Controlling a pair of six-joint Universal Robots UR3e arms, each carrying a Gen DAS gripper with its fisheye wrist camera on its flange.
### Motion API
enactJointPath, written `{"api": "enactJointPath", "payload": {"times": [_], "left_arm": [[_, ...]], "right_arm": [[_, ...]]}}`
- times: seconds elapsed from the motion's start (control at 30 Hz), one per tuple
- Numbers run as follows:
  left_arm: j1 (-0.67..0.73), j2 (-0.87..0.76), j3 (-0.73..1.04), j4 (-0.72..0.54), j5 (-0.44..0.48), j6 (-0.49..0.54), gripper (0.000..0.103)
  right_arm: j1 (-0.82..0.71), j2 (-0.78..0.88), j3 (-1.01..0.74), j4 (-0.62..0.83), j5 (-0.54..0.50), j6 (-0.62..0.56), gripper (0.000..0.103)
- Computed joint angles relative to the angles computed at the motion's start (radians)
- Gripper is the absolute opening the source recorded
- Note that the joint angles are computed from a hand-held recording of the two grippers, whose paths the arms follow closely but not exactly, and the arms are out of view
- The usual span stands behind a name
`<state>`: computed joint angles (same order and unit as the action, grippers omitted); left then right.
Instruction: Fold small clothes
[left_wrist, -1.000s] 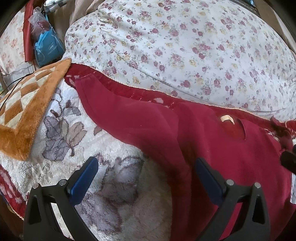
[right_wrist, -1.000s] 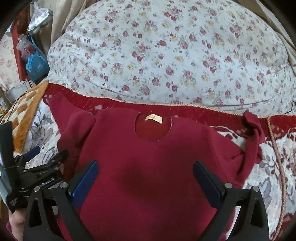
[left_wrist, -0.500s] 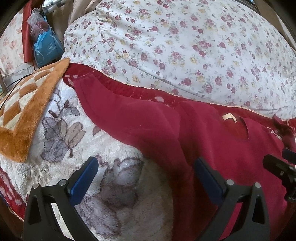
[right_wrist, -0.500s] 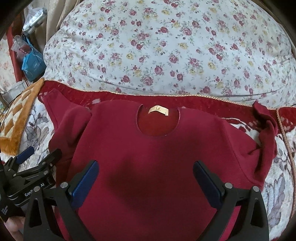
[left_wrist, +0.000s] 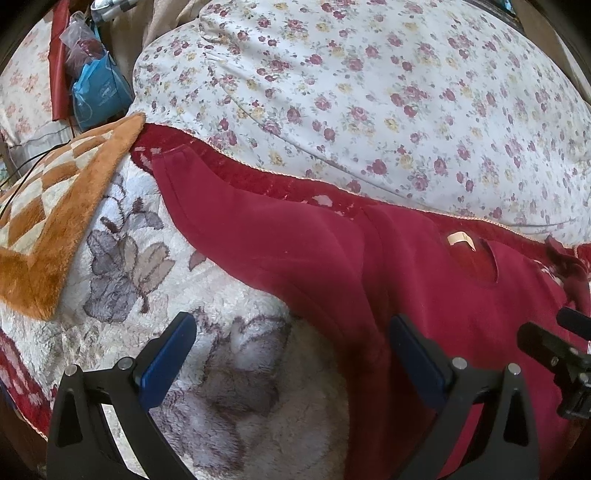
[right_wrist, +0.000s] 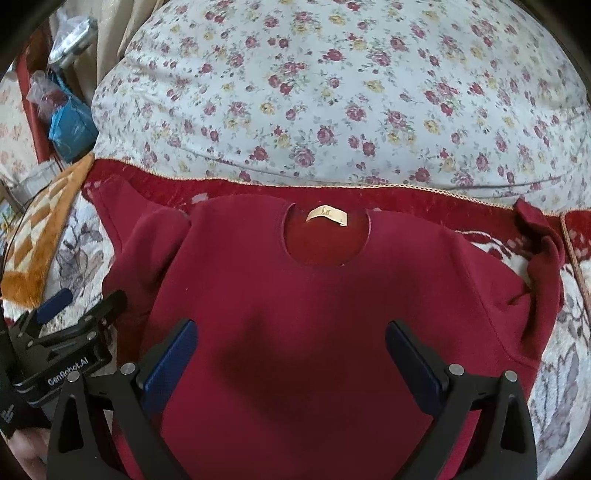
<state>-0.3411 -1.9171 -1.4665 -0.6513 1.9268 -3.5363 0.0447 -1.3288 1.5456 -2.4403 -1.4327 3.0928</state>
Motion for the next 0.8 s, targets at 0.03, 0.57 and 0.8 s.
{"api": "enactJointPath", "payload": {"times": [0.03,0.57,0.8], "left_arm": [[0.001,0.001,0.0,-0.001,-0.001,-0.001,0.103],[0.0,-0.003,0.003,0.003,0.0,0.002,0.103],[-0.007,-0.007,0.01,0.004,0.003,0.002,0.103]], "right_arm": [[0.005,0.003,-0.008,0.007,-0.009,-0.006,0.103],[0.018,0.019,-0.021,-0.001,-0.069,0.024,0.103],[0.018,0.022,-0.023,0.013,-0.081,0.034,0.103]]}}
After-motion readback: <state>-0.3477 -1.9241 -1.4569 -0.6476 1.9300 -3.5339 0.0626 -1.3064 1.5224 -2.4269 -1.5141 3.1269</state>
